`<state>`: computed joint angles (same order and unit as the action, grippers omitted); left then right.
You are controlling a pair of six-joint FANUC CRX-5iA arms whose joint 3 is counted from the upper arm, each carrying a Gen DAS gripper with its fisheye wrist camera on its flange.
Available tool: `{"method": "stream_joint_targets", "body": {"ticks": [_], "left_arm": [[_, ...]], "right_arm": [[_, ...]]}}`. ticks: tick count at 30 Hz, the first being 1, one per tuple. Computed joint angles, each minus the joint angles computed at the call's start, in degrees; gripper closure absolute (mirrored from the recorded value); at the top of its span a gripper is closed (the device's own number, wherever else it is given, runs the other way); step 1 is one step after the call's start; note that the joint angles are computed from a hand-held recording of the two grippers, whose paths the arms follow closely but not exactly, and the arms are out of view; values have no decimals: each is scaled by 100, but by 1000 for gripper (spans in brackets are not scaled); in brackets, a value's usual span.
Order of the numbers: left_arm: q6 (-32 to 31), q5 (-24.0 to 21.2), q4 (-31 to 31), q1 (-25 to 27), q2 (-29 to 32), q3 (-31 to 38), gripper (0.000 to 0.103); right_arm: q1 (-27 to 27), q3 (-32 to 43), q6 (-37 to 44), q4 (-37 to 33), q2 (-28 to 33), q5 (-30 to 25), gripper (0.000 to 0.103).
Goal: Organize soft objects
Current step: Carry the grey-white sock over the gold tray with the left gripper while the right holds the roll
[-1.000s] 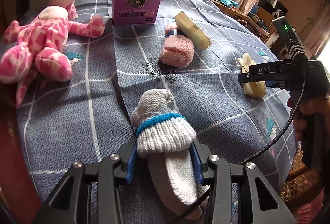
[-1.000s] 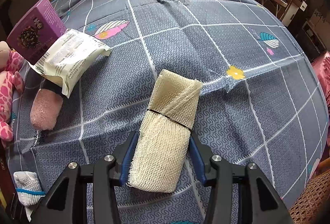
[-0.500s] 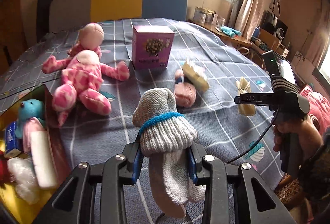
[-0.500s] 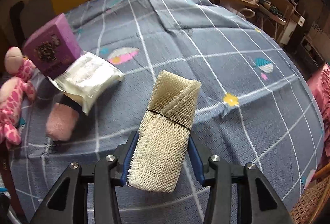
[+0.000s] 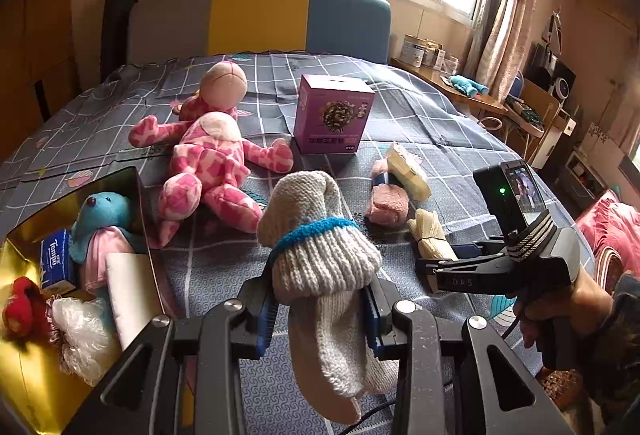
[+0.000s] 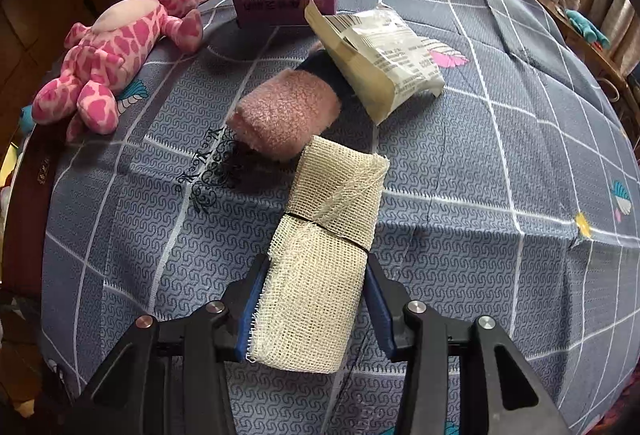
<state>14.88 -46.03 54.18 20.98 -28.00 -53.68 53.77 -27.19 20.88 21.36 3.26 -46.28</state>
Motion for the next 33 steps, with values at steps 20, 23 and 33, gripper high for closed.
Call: {"method": "stream_joint_targets", "body": {"ticks": [20,23,33], "left_arm": [[-21,-312,-42,307,-128,12,67],[-32,-422,-42,434,-173,22,67],[-112,-746,3,1014,-225,118,67]], "right_arm": [[227,-180,-193,410,4,-3,55],[262,-171,-208,453,10,-47,55],[346,-163,-205,574,33,-145,55]]}}
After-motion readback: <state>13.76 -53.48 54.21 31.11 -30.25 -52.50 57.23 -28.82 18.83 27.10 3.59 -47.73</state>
